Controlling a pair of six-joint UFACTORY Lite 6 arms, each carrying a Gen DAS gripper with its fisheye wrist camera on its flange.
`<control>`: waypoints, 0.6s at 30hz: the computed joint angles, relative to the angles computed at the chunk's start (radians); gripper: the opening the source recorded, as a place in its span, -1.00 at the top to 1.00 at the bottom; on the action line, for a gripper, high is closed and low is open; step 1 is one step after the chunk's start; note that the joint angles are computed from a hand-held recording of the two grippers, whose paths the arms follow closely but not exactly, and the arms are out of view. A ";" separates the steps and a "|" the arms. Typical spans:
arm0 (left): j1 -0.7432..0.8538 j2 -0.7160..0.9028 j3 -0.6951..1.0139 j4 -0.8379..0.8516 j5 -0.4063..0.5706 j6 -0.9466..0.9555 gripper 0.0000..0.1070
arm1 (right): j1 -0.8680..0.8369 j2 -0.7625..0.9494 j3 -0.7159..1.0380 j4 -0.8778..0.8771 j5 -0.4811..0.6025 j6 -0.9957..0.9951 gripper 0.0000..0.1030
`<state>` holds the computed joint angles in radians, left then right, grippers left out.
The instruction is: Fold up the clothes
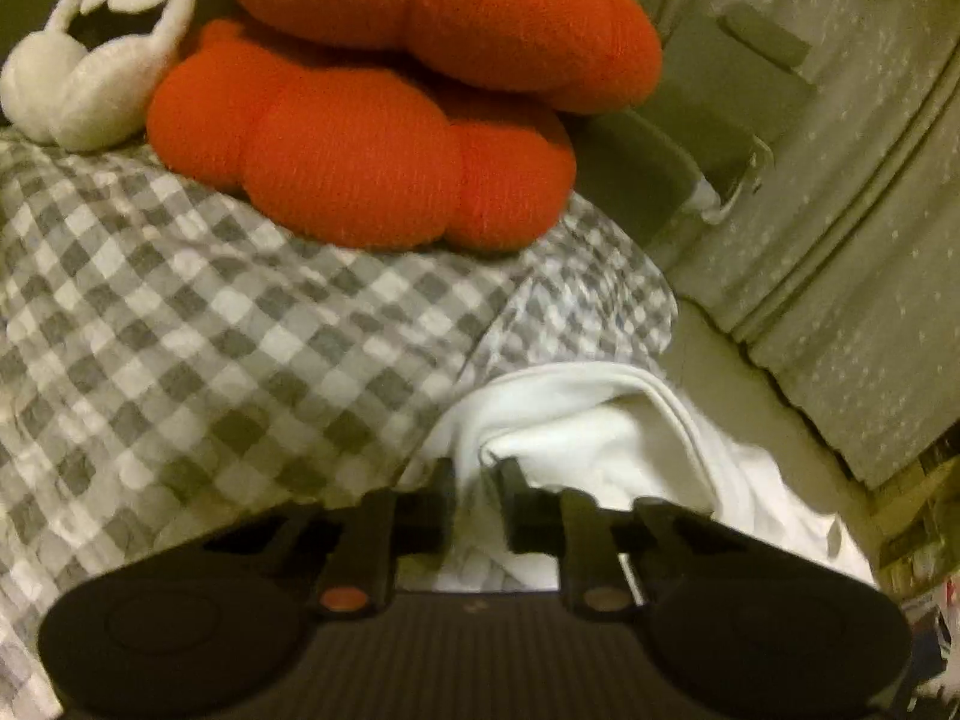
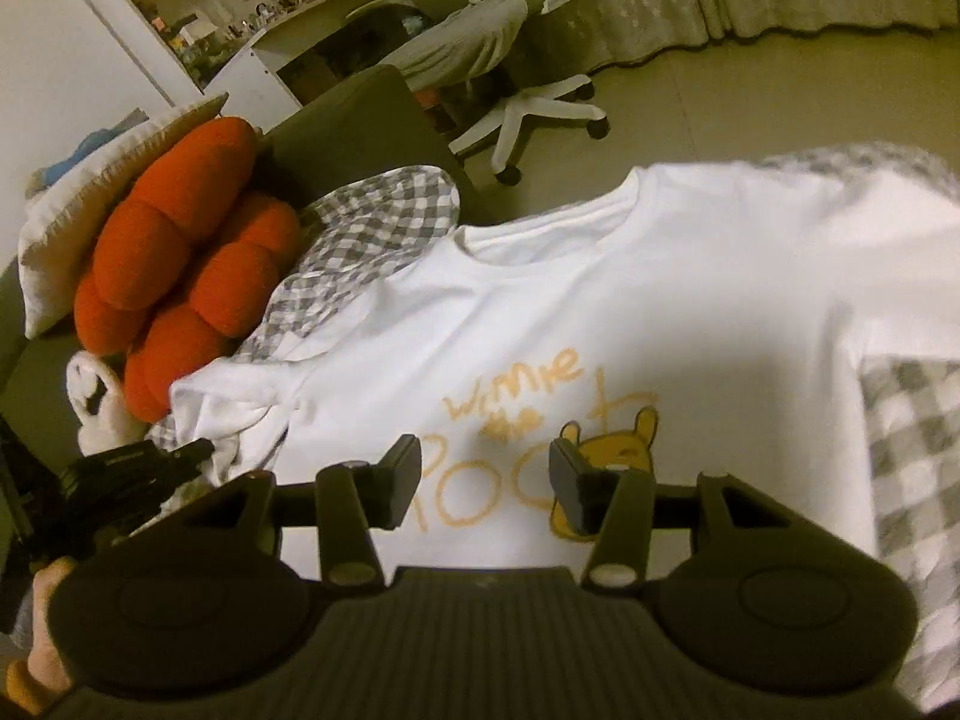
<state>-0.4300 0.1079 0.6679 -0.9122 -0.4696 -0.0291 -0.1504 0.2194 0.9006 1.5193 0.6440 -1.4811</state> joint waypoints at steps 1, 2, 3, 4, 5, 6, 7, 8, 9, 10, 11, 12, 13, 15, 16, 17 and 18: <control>-0.013 -0.012 0.003 -0.036 -0.025 0.039 0.82 | -0.003 -0.002 -0.010 0.011 0.005 -0.008 0.00; -0.030 -0.024 0.008 -0.083 -0.053 0.095 0.83 | -0.006 -0.003 -0.020 0.022 0.009 -0.016 0.00; -0.053 -0.045 0.016 -0.140 -0.087 0.174 0.83 | -0.012 -0.003 -0.026 0.029 0.013 -0.023 0.00; -0.080 -0.062 0.026 -0.196 -0.123 0.251 0.83 | -0.019 -0.003 -0.033 0.036 0.016 -0.029 0.00; -0.107 -0.077 0.037 -0.243 -0.160 0.320 0.84 | -0.025 -0.003 -0.039 0.043 0.019 -0.036 0.00; -0.132 -0.089 0.050 -0.281 -0.198 0.384 0.89 | -0.032 -0.002 -0.045 0.049 0.023 -0.042 0.00; -0.162 -0.094 0.069 -0.324 -0.244 0.456 0.89 | -0.039 0.001 -0.046 0.053 0.027 -0.044 0.00; -0.191 -0.095 0.091 -0.358 -0.292 0.524 0.89 | -0.046 0.004 -0.048 0.057 0.032 -0.046 0.00; -0.219 -0.098 0.109 -0.378 -0.331 0.576 0.90 | -0.053 0.007 -0.050 0.061 0.036 -0.047 0.00; -0.243 -0.101 0.125 -0.381 -0.364 0.612 0.92 | -0.060 0.010 -0.052 0.065 0.041 -0.049 0.00; -0.264 -0.106 0.135 -0.372 -0.379 0.636 0.95 | -0.065 0.012 -0.054 0.066 0.045 -0.051 0.00; -0.283 -0.111 0.145 -0.360 -0.391 0.659 0.96 | -0.070 0.014 -0.055 0.066 0.048 -0.053 0.00; -0.294 -0.116 0.150 -0.345 -0.382 0.669 0.96 | -0.071 0.016 -0.055 0.066 0.050 -0.053 0.00; -0.308 -0.115 0.163 -0.309 -0.343 0.675 0.96 | -0.075 0.018 -0.057 0.066 0.054 -0.054 0.00; -0.312 -0.108 0.172 -0.287 -0.314 0.672 0.96 | -0.075 0.018 -0.059 0.066 0.057 -0.055 0.00; -0.318 -0.097 0.179 -0.284 -0.298 0.676 0.96 | -0.076 0.018 -0.061 0.067 0.060 -0.057 0.00; -0.325 -0.085 0.187 -0.284 -0.283 0.681 0.96 | -0.077 0.018 -0.063 0.066 0.062 -0.059 0.00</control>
<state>-0.7547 0.0232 0.8549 -1.1964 -0.7530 0.6522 -0.2275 0.2371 0.8371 1.5856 0.7056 -1.5405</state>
